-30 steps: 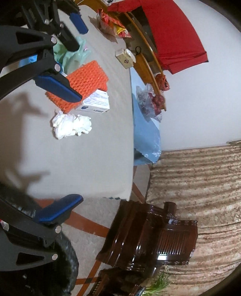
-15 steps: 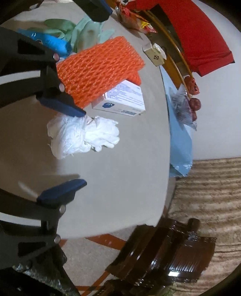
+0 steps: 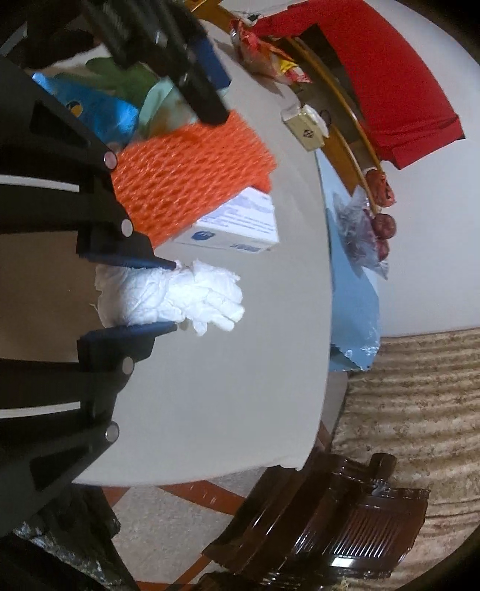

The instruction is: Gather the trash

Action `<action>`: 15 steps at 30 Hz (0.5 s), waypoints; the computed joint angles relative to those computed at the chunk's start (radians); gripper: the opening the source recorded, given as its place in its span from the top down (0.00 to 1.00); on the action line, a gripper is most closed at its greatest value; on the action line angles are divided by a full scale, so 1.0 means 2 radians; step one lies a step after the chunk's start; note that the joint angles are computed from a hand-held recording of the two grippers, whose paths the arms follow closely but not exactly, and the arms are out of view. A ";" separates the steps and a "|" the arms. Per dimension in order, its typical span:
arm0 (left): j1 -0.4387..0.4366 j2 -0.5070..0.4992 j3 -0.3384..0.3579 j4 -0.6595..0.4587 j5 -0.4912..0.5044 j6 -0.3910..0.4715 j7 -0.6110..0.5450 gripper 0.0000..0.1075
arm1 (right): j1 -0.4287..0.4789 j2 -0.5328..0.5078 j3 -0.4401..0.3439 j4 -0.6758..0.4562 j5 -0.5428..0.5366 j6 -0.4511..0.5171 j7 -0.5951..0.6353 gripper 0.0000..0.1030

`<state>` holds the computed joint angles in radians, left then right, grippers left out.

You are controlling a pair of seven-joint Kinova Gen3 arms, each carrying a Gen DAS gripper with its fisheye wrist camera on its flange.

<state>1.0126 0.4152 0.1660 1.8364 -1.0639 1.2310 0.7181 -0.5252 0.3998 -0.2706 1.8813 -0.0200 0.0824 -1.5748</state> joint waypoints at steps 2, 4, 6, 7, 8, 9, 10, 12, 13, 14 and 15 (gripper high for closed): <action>-0.006 0.000 -0.001 0.002 -0.002 -0.010 0.001 0.30 | -0.005 -0.004 0.005 0.001 0.002 -0.003 0.000 0.74; -0.011 -0.002 -0.003 0.005 -0.004 -0.020 0.001 0.37 | -0.011 -0.006 0.012 0.002 0.004 -0.006 0.000 0.74; -0.017 -0.005 -0.004 0.009 -0.005 -0.033 0.003 0.50 | -0.016 -0.008 0.019 0.003 0.005 -0.007 -0.001 0.74; -0.019 -0.005 -0.005 0.010 -0.005 -0.037 0.002 0.52 | -0.017 -0.009 0.020 0.004 0.006 -0.009 -0.001 0.74; -0.020 -0.004 -0.005 0.009 -0.005 -0.036 0.001 0.56 | -0.016 -0.010 0.019 0.005 0.006 -0.009 -0.002 0.74; -0.020 -0.004 -0.006 0.008 -0.008 -0.037 -0.001 0.62 | -0.015 -0.010 0.018 0.006 0.006 -0.010 -0.002 0.74; -0.020 -0.004 -0.006 0.007 -0.008 -0.036 -0.002 0.64 | -0.015 -0.010 0.018 0.005 0.006 -0.009 -0.002 0.74; -0.019 -0.005 -0.007 0.006 -0.008 -0.033 -0.002 0.68 | -0.015 -0.012 0.019 0.007 0.005 -0.009 -0.004 0.74; -0.019 -0.009 -0.006 0.008 -0.008 -0.035 0.000 0.68 | -0.015 -0.013 0.020 0.011 0.005 -0.011 -0.005 0.74; -0.019 -0.010 -0.005 0.006 -0.006 -0.033 0.000 0.67 | -0.012 -0.015 0.018 0.013 0.004 -0.013 -0.005 0.74; -0.015 -0.010 -0.004 0.003 -0.004 -0.022 0.000 0.64 | -0.012 -0.018 0.019 0.015 0.004 -0.015 -0.006 0.74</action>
<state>0.9829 0.3951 0.1575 1.8419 -1.0720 1.1861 0.7186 -0.5486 0.3644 -0.2334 1.9115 -0.0120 0.0532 -1.5875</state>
